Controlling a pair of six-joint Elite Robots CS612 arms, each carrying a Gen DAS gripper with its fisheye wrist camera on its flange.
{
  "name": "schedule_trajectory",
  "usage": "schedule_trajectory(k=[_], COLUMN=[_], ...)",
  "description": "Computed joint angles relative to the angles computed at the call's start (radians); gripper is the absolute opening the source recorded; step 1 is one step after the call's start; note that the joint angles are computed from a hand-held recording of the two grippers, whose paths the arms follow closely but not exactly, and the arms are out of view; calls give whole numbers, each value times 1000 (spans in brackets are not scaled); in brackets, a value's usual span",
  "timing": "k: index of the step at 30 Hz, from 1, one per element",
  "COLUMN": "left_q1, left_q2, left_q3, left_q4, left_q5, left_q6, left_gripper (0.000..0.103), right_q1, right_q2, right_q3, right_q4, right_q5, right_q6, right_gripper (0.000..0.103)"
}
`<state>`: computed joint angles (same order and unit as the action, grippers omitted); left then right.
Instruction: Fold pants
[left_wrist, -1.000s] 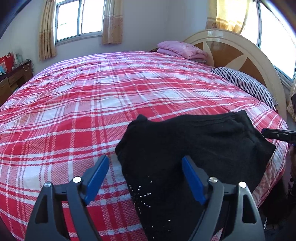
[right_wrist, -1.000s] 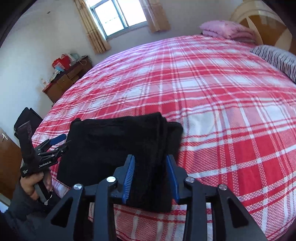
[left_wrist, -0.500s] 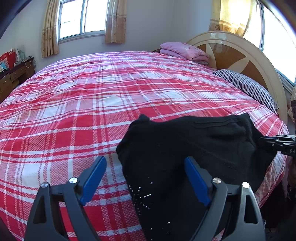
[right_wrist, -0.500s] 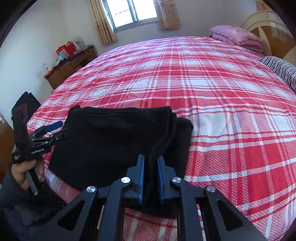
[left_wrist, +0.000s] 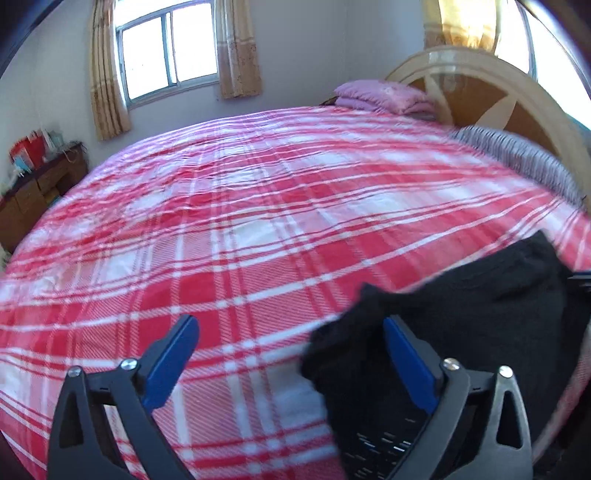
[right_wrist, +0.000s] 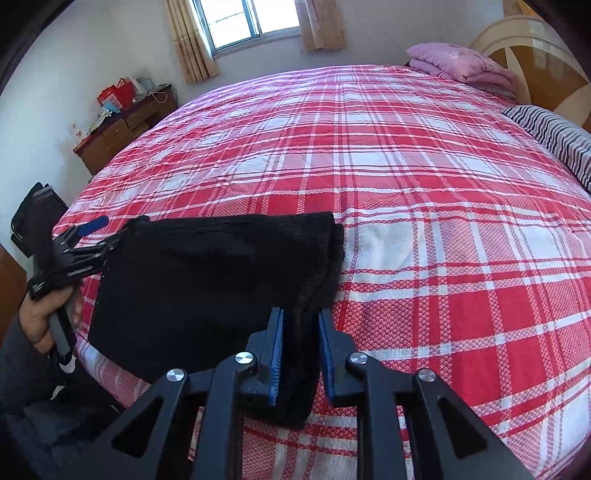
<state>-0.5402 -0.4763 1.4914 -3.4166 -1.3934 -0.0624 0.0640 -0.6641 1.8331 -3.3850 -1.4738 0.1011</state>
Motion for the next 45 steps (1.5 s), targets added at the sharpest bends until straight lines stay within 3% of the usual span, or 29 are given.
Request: schedule_trajectory(k=[1, 4, 7, 9, 10, 12, 14, 15, 18, 20, 24, 29, 31, 36, 38, 45], left_q1=[5, 26, 24, 20, 19, 13, 7, 1, -19, -32, -21, -26, -29, -27, -25, -26], left_q2=[10, 12, -11, -37, -45, -67, -77, -82, -77, -69, -56, -59, -61, -59, -58, -58], left_q3=[-20, -22, 28, 79, 97, 144, 165, 177, 184, 172, 153, 157, 160, 159, 157, 157], left_q4=[33, 45, -14, -61, -85, -124, -130, -131, -101, -56, -23, -28, -30, -29, -28, -27], left_q5=[9, -74, -76, -80, -92, -136, -180, -198, -198, -156, -201, -183, -175, -183, -194, -188], left_q6=[3, -82, -66, -48, -43, -26, 3, 24, 84, 103, 63, 61, 66, 60, 55, 54], left_gripper=[103, 103, 103, 103, 103, 103, 103, 103, 103, 103, 103, 103, 103, 103, 103, 103], right_q1=[1, 8, 18, 39, 44, 47, 48, 53, 79, 73, 63, 56, 53, 48, 32, 53], right_q2=[-2, -3, -14, -20, -22, -24, -21, -19, -3, 11, 7, -3, 13, 62, 80, 71], right_q3=[-1, -4, 8, 23, 28, 39, 36, 30, -4, -28, -23, -24, -59, -160, -195, -169], right_q4=[13, 31, -15, -101, -134, -185, -150, -120, 17, 114, 108, 41, 2, 60, 141, 85], right_q5=[-3, -47, -105, -171, -165, -70, 57, 87, 18, 14, 49, 105, 124, 61, 97, 35], right_q6=[-9, -12, -2, -13, -23, -62, -127, -158, -207, -176, -186, -157, -129, 5, 35, -6], right_gripper=[30, 44, 44, 44, 45, 50, 53, 53, 53, 53, 53, 53, 60, 63, 63, 63])
